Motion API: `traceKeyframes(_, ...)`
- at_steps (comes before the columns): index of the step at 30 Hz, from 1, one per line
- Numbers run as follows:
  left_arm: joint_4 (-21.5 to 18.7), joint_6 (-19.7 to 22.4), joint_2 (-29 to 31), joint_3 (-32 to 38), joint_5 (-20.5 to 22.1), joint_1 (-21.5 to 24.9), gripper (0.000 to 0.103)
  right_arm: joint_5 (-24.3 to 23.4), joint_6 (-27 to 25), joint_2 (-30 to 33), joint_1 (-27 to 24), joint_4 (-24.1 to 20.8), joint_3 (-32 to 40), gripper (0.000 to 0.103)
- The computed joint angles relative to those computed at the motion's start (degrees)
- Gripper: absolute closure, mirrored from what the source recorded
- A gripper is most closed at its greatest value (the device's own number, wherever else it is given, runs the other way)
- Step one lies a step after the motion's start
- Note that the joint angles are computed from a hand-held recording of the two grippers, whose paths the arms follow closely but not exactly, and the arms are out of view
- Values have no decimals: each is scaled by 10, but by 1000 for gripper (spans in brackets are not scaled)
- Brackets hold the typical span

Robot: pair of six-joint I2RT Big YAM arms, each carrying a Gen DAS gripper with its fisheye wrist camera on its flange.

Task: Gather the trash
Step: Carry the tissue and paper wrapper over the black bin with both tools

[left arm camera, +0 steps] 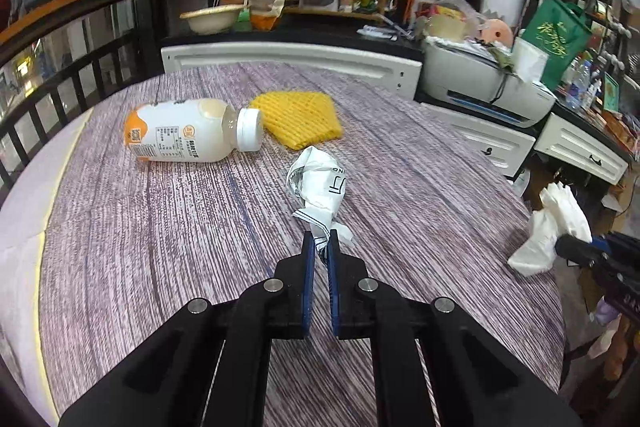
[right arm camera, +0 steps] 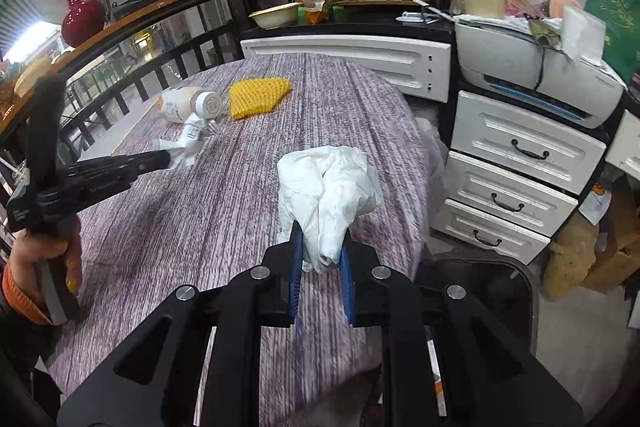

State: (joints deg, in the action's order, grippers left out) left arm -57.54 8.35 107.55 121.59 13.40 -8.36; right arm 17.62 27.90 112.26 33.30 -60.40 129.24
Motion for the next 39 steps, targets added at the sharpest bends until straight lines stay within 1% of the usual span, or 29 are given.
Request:
traceKeyframes(2, 16, -3, -23, -32, 6, -1, 96, 11, 2, -29, 5, 19, -44, 86)
traceKeyframes(6, 38, -16, -58, -79, 21, -4, 96, 28, 10, -71, 10, 42, -107, 86)
traceKeyframes(11, 55, -27, -92, -126, 36, -10, 96, 49, 25, -122, 15, 68, -183, 86)
traceKeyframes(15, 59, -36, -111, -150, 52, -19, 96, 59, 44, -154, 15, 78, -235, 86)
traceKeyframes(19, 67, -36, -129, -173, 59, -37, 96, 60, 81, -188, 6, 80, -290, 86)
traceKeyframes(23, 73, -35, -140, -187, 68, -59, 96, 59, 123, -211, -3, 71, -340, 86)
traceKeyframes(25, 73, -37, -143, -190, 74, -72, 96, 39, 155, -222, -15, 63, -371, 81)
traceKeyframes(26, 71, -38, -143, -191, 78, -78, 96, 28, 175, -226, -21, 58, -385, 66)
traceKeyframes(27, 68, -39, -142, -190, 81, -87, 96, 28, 194, -231, -23, 55, -399, 42)
traceKeyframes(28, 69, -40, -143, -193, 81, -93, 96, 31, 216, -237, -26, 50, -413, 28)
traceKeyframes(29, 69, -38, -144, -196, 80, -101, 96, 34, 235, -245, -28, 50, -431, 17)
traceKeyframes(30, 70, -35, -145, -198, 78, -110, 96, 35, 246, -252, -30, 53, -442, 17)
traceKeyframes(33, 70, -27, -146, -204, 75, -133, 96, 23, 274, -284, -39, 79, -486, 17)
traceKeyframes(39, 63, -13, -141, -213, 67, -176, 96, 65, 305, -324, -37, 78, -526, 17)
